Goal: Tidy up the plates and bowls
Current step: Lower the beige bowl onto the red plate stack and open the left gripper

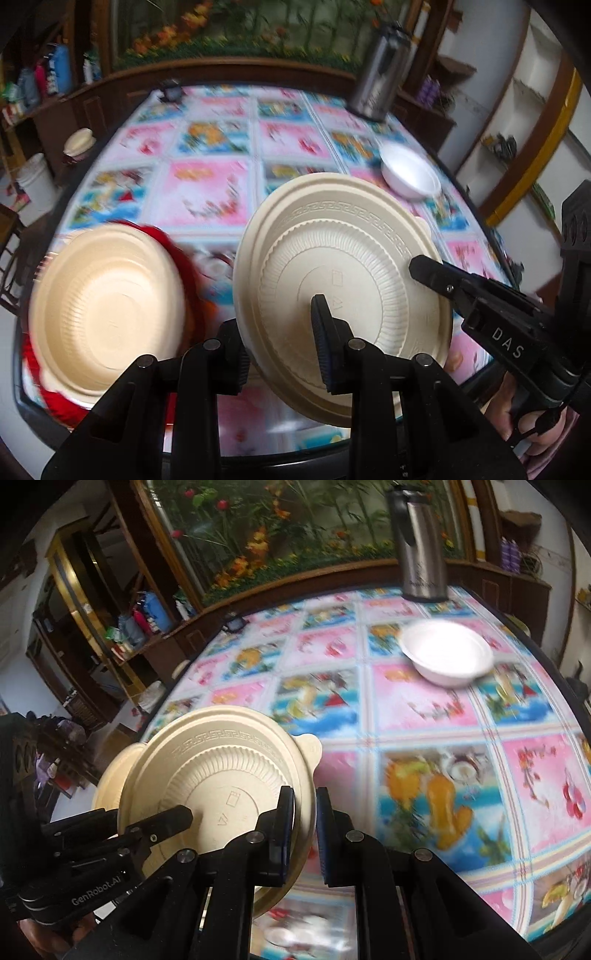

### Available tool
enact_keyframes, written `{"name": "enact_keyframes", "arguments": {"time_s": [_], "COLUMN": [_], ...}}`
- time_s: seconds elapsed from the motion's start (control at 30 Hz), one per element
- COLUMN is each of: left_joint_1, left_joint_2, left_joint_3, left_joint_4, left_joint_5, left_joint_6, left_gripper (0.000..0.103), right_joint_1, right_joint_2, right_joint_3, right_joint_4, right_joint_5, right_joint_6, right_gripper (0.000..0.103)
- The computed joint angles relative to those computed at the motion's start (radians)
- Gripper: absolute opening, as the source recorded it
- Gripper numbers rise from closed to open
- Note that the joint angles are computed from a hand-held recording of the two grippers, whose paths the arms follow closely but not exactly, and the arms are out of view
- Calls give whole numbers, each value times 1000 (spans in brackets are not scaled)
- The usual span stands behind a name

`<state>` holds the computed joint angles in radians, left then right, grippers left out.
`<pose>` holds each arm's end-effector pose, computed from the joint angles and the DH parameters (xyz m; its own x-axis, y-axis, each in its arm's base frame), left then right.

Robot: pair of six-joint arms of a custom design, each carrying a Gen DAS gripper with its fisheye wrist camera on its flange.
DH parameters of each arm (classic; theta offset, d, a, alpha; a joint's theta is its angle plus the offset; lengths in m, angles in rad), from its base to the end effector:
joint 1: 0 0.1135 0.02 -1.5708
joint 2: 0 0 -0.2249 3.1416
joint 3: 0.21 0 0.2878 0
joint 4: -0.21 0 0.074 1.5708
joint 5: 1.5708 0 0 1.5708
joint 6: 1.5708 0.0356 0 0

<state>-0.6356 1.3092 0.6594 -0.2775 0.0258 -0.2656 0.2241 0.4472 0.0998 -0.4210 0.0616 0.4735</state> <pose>0.2312 -0.1717 0.1205 -0.7802 0.2495 -0.5735 0.4157 0.8920 -0.1774 0.1770 0.0381 0.0952 -0.6845 0.3108 -0.6594 0.1500 0.9453 0.2898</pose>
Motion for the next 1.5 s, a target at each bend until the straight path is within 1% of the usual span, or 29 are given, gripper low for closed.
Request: {"name": "enact_keyframes", "arguments": {"time_s": [0.07, 0.2, 0.23, 0.3, 0.37, 0.47, 0.6, 0.8, 0.9, 1.03, 1.17, 1.2, 1.23, 1.27, 1.33, 1.4, 1.43, 1.47, 1.5], "left_joint_1": [38, 137, 177, 238, 307, 353, 366, 398, 392, 389, 394, 395, 397, 402, 417, 437, 449, 456, 458], "left_joint_2": [-62, -162, -186, -216, -247, -288, -284, -236, -177, -89, -80, -82, -87, -92, -123, -137, -170, -195, -224], "left_joint_3": [-21, -60, -70, -85, -98, -125, -132, -132, -129, -115, -127, -133, -139, -146, -162, -162, -174, -184, -194], "left_joint_4": [-13, -25, -29, -35, -47, -51, -45, -35, -11, 10, 24, 30, 35, 41, 44, 45, 42, 43, 42], "left_joint_5": [-16, -38, -37, -19, 8, 11, 6, -9, -67, -113, -157, -172, -194, -202, -217, -215, -212, -209, -208], "left_joint_6": [10, 29, 35, 44, 52, 64, 74, 79, 83, 105, 122, 126, 127, 128, 129, 132, 125, 120, 113], "left_gripper": [26, 26, 26, 26, 26, 26, 26, 26, 26, 27, 29, 31, 37, 43, 47, 48, 48, 50, 53], "right_joint_1": [51, 161, 193, 249, 290, 338, 377, 358, 366, 382, 408, 428, 444, 457, 468, 472, 465, 455, 440], "right_joint_2": [69, 312, 397, 525, 621, 725, 766, 864, 958, 1066, 1135, 1152, 1168, 1179, 1189, 1173, 1145, 1113, 1066], "right_joint_3": [43, 170, 214, 285, 342, 406, 429, 487, 534, 580, 617, 629, 641, 648, 652, 642, 618, 587, 539], "right_joint_4": [51, 205, 255, 325, 375, 425, 443, 436, 451, 473, 483, 482, 479, 477, 479, 477, 486, 508, 539], "right_joint_5": [26, 77, 88, 111, 122, 116, 138, 74, 63, 75, 106, 153, 196, 224, 249, 260, 253, 247, 248], "right_joint_6": [16, 36, 37, 39, 36, 40, 41, 59, 67, 68, 59, 47, 31, 17, -7, -18, -27, -33, -35], "right_gripper": [12, 12, 12, 12, 12, 12, 12, 12, 12, 12, 14, 14, 16, 16, 17, 16, 19, 21, 27]}}
